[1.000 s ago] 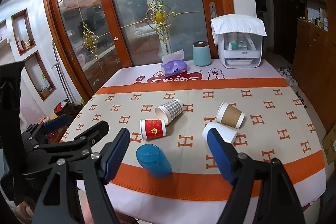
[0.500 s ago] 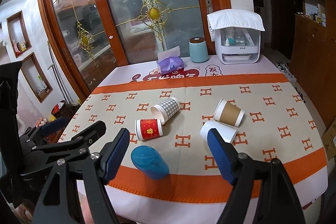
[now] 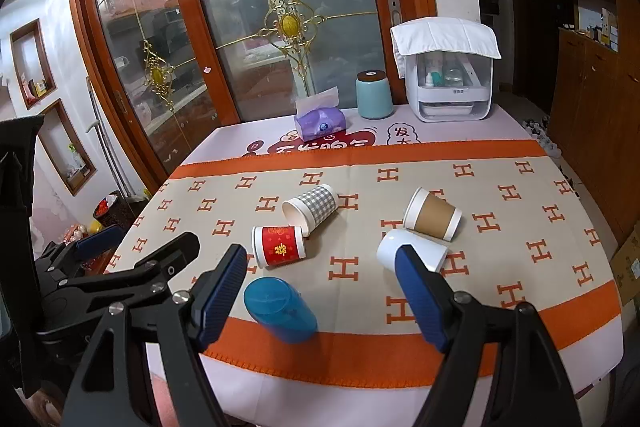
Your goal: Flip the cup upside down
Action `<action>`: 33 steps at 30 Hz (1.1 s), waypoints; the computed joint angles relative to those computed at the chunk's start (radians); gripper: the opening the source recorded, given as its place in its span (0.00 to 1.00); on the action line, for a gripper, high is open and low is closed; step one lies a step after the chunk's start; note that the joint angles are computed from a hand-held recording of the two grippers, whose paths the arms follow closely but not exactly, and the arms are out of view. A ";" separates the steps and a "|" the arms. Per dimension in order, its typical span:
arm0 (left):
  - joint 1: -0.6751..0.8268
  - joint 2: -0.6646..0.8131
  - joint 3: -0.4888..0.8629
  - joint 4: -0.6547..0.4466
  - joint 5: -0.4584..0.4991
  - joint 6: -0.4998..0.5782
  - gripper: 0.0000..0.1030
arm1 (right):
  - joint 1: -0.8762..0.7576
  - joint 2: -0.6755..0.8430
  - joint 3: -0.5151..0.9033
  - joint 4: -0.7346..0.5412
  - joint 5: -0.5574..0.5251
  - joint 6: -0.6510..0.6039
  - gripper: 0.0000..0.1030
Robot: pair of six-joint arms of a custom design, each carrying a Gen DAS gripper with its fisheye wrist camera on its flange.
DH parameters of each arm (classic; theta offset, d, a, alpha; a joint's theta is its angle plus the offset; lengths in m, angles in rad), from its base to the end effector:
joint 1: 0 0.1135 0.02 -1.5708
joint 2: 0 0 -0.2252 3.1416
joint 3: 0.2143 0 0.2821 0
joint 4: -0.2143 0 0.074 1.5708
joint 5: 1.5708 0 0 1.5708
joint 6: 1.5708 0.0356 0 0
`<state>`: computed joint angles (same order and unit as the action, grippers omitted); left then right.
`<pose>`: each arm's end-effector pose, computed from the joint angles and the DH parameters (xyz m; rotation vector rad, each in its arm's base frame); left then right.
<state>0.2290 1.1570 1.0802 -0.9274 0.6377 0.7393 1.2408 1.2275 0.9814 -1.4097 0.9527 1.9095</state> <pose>0.2619 0.0393 0.2718 0.8060 2.2015 -0.3656 0.0981 0.1970 0.2223 0.6724 2.0818 -0.0881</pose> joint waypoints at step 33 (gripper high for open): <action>0.013 0.005 0.005 -0.024 -0.003 0.019 0.99 | 0.000 0.000 -0.001 0.002 -0.001 -0.002 0.75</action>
<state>0.2415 1.1616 1.0849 -0.9509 0.6346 0.7587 1.2404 1.2277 0.9801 -1.4078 0.9516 1.9074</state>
